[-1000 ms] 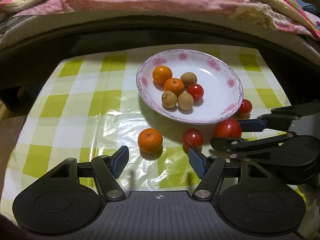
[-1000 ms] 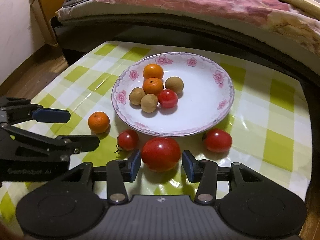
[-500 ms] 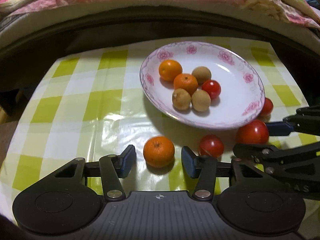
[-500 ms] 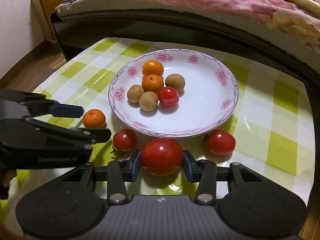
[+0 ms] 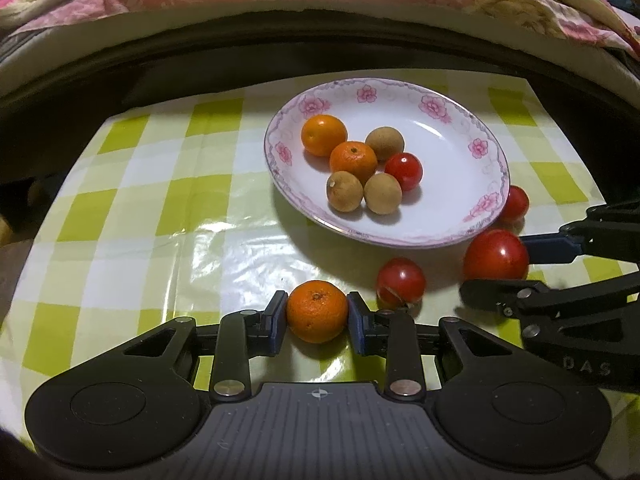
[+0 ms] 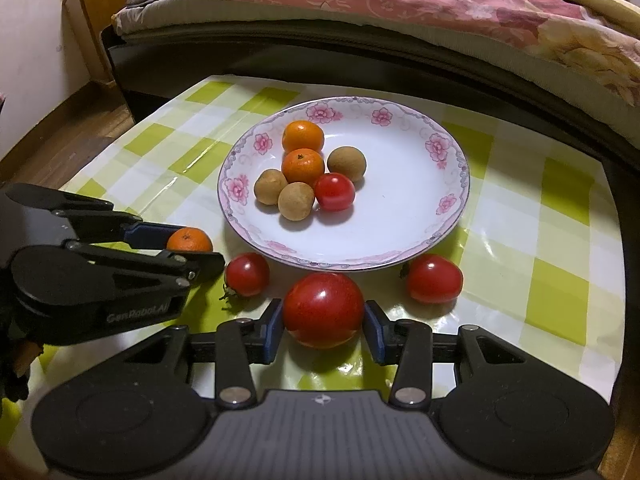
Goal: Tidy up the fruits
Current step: 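Close the left tool on a tangerine while the right tool grasps the large red tomato, then carry the tangerine with the left tool while the right tool carries the large tomato over the plate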
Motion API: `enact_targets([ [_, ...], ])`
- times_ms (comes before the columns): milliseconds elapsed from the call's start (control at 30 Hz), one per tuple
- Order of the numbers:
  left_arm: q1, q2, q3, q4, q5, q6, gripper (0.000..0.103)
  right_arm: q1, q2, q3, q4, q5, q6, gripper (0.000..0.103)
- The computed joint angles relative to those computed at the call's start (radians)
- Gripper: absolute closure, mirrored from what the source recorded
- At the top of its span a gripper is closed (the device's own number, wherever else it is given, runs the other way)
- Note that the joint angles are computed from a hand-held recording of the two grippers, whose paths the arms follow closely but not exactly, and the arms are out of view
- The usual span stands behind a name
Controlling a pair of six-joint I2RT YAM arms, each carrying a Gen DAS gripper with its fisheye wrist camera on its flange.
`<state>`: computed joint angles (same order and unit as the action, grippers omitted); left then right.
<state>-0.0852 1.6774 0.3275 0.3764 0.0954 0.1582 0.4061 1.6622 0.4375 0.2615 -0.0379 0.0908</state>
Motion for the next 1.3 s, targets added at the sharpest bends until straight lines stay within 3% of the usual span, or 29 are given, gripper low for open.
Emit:
enact_targets([
  [500, -0.048, -0.229, -0.116, -0.119, 0.014, 0.001, 0.064, 0.035, -0.228, -0.119, -0.095, 0.055, 0.058, 0.059],
  [1300, -0.139, -0.506, -0.193, -0.276, 0.003, -0.055, 0.064, 0.161, -0.466, -0.187, -0.28, 0.153, 0.204, 0.059],
])
